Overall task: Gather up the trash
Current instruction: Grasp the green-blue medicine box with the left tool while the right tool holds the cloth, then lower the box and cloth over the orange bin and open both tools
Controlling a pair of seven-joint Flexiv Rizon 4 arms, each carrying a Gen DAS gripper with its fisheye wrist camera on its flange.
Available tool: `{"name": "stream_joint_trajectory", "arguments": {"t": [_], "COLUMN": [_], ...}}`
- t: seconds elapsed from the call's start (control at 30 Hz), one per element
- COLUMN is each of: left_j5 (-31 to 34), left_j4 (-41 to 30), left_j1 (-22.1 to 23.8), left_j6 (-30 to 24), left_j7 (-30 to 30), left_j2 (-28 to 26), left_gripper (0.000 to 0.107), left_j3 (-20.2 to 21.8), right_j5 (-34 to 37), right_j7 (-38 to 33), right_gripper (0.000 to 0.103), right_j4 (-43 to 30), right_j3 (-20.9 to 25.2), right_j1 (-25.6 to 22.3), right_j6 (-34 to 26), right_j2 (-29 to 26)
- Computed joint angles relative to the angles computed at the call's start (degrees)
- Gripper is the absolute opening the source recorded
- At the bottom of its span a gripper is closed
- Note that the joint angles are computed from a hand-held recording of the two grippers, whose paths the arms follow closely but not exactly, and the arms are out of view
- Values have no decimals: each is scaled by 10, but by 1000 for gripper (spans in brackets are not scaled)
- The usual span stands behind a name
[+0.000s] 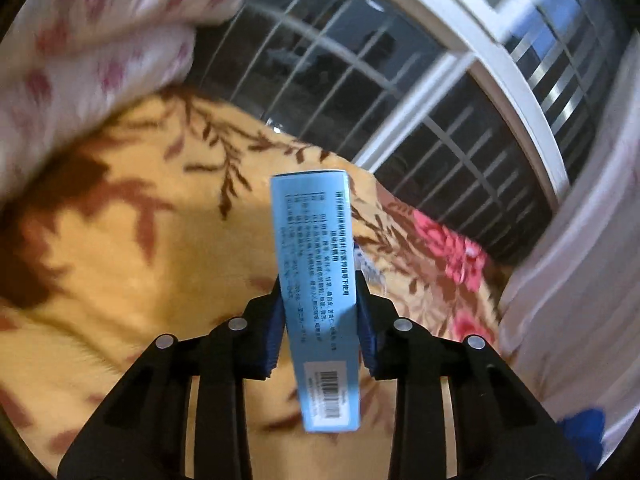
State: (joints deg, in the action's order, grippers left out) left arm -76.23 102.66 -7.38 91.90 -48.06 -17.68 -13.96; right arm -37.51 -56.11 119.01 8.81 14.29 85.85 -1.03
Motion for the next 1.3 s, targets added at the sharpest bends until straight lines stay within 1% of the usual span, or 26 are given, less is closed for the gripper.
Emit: {"name": "stream_joint_trajectory", "arguments": {"t": [0.03, 0.07, 0.1, 0.13, 0.2, 0.27, 0.33, 0.43, 0.47, 0.5, 0.57, 0.67, 0.7, 0.83, 0.93, 1.03, 1.13, 1.3], "left_j5": [37, 93, 135, 148, 199, 181, 208, 337, 373, 392, 455, 508, 538, 565, 569, 570, 562, 545], "left_j4": [23, 48, 71, 89, 132, 174, 215, 263, 279, 291, 312, 337, 345, 366, 380, 388, 392, 395], "left_j1": [-7, -18, -22, -21, -28, -41, -59, -46, -41, -43, -31, -37, -31, -54, -67, -73, -79, -79], "left_j6": [-9, -16, -21, -20, -24, -17, -24, -66, -82, -93, -125, -167, -183, -224, -246, -262, -271, -285], "left_j7": [-18, -50, -70, -68, -83, -44, -52, -135, -155, -163, -200, -229, -247, -263, -266, -268, -260, -257], "left_j2": [20, 40, 60, 76, 116, 157, 199, 255, 276, 289, 319, 352, 363, 377, 375, 359, 340, 300], "left_gripper": [30, 30, 29, 30, 30, 30, 29, 29, 30, 30, 30, 30, 30, 30, 30, 30, 30, 30], "left_j3": [16, 39, 51, 50, 64, 65, 84, 102, 106, 112, 114, 126, 124, 143, 149, 149, 148, 144], "right_j5": [4, 9, 14, 13, 21, 34, 42, 78, 85, 94, 130, 174, 195, 281, 318, 363, 390, 414], "right_j7": [-1, -2, -4, -2, -3, -8, -11, -32, -35, -40, -62, -87, -100, -147, -166, -190, -208, -220], "right_gripper": [41, 41, 41, 41, 41, 41, 41, 41, 41, 41, 41, 41, 41, 41, 41, 41, 41, 41], "right_j4": [5, 10, 17, 22, 35, 46, 57, 77, 81, 86, 97, 111, 115, 124, 127, 126, 122, 111], "right_j3": [3, 7, 11, 15, 23, 32, 40, 51, 54, 57, 59, 65, 64, 61, 64, 63, 66, 72], "right_j1": [1, 2, 3, 4, 5, 7, 9, 21, 24, 27, 44, 65, 77, 117, 130, 144, 150, 149], "right_j6": [1, -1, -2, -3, -5, -9, -14, -25, -27, -30, -41, -60, -71, -111, -135, -164, -188, -216], "right_j2": [5, 11, 18, 24, 38, 50, 63, 84, 89, 94, 105, 117, 121, 127, 122, 114, 102, 72]}}
